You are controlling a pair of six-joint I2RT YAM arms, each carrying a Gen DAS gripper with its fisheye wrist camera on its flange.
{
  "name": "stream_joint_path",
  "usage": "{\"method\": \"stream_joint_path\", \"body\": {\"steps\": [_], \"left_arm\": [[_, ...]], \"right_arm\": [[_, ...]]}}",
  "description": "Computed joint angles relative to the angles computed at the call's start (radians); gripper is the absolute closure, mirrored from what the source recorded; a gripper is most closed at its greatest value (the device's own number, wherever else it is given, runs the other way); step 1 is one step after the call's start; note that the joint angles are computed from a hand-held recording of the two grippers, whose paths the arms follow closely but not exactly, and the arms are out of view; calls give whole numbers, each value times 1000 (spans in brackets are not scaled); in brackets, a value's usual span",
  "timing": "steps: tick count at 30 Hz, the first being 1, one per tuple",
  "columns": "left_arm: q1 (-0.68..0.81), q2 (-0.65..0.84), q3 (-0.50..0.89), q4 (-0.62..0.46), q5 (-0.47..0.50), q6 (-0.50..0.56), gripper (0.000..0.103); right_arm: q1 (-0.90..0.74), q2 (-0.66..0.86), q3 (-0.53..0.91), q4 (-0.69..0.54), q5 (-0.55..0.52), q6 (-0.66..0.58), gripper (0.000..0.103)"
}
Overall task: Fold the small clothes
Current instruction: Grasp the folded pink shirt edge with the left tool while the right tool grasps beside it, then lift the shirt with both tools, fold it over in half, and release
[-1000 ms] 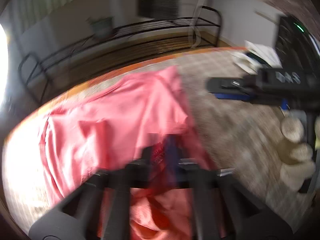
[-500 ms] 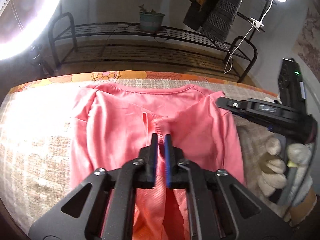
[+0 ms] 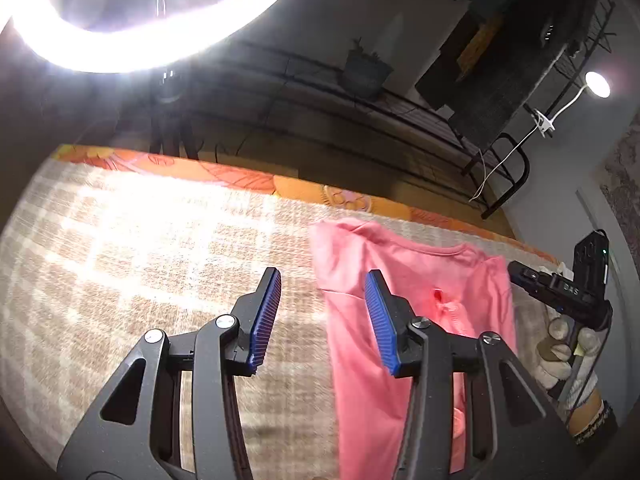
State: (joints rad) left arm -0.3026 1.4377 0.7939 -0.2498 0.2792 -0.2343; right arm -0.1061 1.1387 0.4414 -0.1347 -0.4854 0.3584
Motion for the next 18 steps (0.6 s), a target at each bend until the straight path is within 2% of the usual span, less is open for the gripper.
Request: {"method": "stream_joint_path", "body": {"steps": [3,7,11,13,14,15,16,18], "left_arm": [[-22,112,42,36,16,16,58],[-102,241,124,76,-51,-16,58],[-153,334,210,100,-93,-58,58],[-173,356,229,99,-121,-61,75],[-185,368,239,98,-150,-53,89],[-193,369,236,107,-178,-49,96],[-194,368,230,118,-177,-48,98],[-197,351,214,132,-186,-50,101]], "right_arm": [[6,35,-20,34,-13,6,66],[58,108,-9,105,18,44,66],[86,147,21,115,36,43,66],[101,162,37,114,51,40,70],[111,170,46,112,62,35,73],[123,179,56,107,73,28,81],[138,188,66,98,81,17,92],[178,190,81,76,129,1,99]]}}
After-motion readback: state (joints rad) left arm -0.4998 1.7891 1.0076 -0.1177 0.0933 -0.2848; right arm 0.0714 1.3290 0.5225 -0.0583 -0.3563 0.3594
